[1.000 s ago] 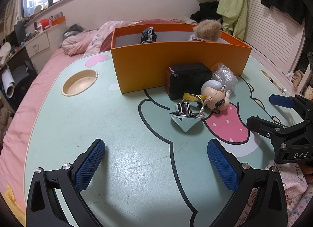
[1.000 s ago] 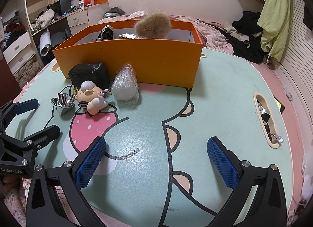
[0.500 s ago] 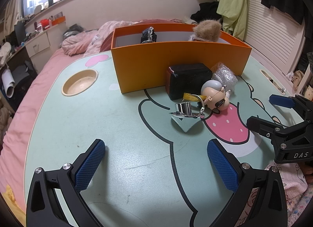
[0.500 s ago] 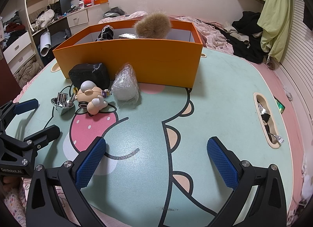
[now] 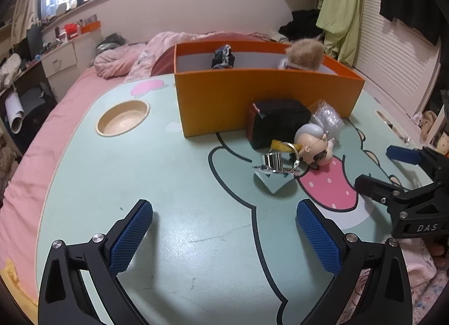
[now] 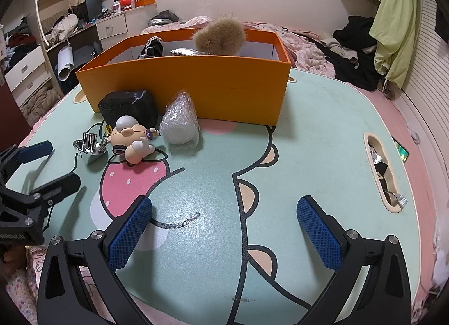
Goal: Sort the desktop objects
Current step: 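Grasp the chrome metal piece with the left gripper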
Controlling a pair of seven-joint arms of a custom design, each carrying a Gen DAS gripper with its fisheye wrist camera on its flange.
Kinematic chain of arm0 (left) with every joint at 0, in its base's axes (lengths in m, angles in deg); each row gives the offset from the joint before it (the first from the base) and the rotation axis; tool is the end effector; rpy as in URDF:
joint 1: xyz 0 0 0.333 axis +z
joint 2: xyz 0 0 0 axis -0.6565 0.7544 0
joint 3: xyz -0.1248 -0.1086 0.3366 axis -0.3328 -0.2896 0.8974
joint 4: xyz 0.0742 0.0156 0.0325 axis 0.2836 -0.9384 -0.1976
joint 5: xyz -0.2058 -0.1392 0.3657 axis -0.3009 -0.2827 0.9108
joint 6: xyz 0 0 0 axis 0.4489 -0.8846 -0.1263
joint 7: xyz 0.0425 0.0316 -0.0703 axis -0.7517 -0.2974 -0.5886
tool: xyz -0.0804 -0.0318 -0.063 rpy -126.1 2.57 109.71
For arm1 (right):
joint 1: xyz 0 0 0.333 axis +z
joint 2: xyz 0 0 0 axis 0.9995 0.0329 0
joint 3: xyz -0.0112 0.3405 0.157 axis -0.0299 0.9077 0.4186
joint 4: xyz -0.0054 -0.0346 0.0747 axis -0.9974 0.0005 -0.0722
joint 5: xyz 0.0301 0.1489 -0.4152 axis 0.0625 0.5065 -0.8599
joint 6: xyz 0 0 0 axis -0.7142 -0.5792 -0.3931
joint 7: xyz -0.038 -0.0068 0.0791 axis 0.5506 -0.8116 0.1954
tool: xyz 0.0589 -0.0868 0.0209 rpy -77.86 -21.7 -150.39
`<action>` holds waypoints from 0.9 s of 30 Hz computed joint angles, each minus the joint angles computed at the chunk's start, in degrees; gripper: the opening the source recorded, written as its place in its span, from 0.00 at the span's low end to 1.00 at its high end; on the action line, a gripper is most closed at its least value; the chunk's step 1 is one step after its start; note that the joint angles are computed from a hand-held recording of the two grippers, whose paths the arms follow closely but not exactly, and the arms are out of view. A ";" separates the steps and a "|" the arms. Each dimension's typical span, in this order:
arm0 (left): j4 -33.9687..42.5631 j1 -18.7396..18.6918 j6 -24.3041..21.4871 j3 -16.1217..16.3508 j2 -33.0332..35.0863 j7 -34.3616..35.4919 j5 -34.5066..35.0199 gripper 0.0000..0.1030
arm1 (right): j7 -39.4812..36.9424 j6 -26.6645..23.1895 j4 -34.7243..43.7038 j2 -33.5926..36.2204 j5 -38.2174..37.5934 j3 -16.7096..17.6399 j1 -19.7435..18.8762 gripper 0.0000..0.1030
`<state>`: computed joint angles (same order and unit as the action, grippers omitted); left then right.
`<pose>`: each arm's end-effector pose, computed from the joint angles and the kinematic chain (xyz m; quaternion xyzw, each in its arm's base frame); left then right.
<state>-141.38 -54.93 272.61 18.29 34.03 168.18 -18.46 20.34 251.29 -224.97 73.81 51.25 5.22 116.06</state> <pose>0.5161 -0.1936 0.3372 -0.5714 0.7287 -0.3217 0.1974 0.5068 0.2564 0.3473 -0.8514 0.3585 -0.2542 0.2863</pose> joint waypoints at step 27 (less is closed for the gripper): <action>5.80 18.52 -3.38 -16.55 4.13 -13.33 20.81 0.32 | 4.47 0.30 -0.15 0.11 -6.74 3.00 -4.42 1.00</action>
<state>-135.59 -36.41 269.23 1.73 38.16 154.85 2.35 24.81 251.58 -225.11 73.92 44.50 8.23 111.64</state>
